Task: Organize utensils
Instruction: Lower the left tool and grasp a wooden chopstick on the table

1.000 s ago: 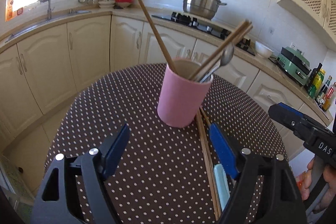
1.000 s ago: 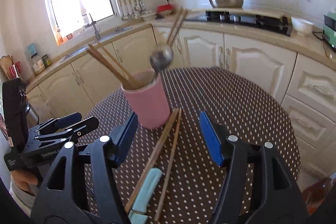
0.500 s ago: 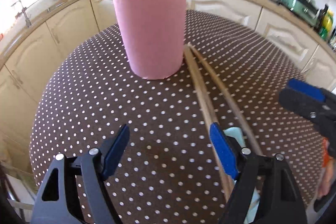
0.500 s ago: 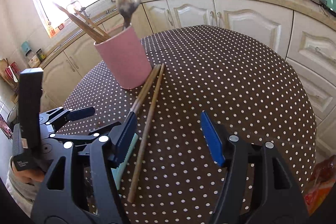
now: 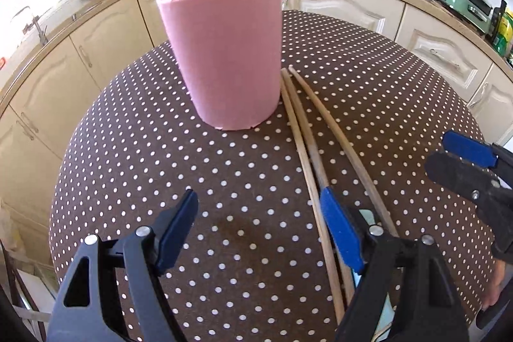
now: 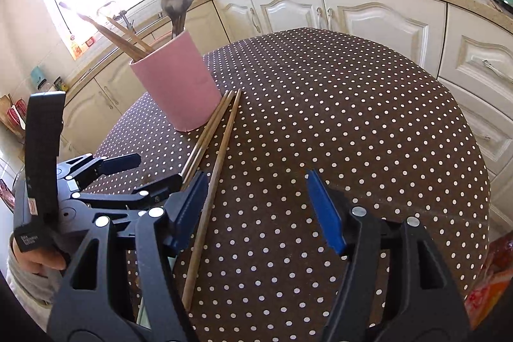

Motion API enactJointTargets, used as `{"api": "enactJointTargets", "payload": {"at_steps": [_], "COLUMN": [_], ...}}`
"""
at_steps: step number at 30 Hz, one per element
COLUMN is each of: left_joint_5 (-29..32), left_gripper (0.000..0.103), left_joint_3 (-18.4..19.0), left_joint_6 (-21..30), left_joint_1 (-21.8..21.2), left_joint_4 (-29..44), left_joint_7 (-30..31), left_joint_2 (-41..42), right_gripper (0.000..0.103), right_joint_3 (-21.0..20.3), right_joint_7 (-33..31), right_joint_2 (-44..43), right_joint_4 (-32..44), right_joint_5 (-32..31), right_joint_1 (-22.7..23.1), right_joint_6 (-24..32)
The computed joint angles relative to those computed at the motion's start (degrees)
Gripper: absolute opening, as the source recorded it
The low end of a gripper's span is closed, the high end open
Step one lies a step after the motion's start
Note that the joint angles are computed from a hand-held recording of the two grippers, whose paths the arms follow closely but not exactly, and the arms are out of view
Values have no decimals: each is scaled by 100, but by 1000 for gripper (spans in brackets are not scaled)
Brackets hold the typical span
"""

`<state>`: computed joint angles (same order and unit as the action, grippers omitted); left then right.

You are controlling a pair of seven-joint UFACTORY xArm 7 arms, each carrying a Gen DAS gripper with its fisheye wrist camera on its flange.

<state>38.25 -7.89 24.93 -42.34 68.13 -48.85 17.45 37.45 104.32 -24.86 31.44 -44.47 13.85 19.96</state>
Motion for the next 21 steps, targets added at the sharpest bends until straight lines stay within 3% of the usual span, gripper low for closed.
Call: {"api": "enactJointTargets", "payload": {"at_steps": [5,7,9,11,12,13,14,21], "left_joint_5": [-118,187,58,-146,-124,-164,-273,-1240], "left_gripper": [78,76,62,36,29,14,6,6], "left_joint_3": [-18,139,63,23,75,85,56,-263], "left_joint_6": [115,158,-97,-321,-341,-405,-470,-750], "left_joint_1": [0,-174,-82,-33,-87,-90,-57,293], "left_joint_4": [181,346,345,296,292,248,195,-409], "left_joint_7": [208,-29,67,200,182,195,249,913], "left_joint_2": [141,292,341,340,336,314,289,-103], "right_gripper": [66,66,66,66,66,66,66,62], "right_joint_3": [-11,-35,-96,-181,-235,-304,-397,-1109], "right_joint_7": [36,69,53,19,-9,-37,-117,-1371], "right_joint_2": [191,286,394,535,619,703,822,1813], "right_joint_4": [98,155,240,346,410,475,571,1463], "right_joint_5": [-108,-168,-200,-251,-265,-278,-275,132], "right_joint_1": [-56,-42,29,114,173,242,317,896], "right_joint_6": [-11,21,115,202,284,355,412,870]}}
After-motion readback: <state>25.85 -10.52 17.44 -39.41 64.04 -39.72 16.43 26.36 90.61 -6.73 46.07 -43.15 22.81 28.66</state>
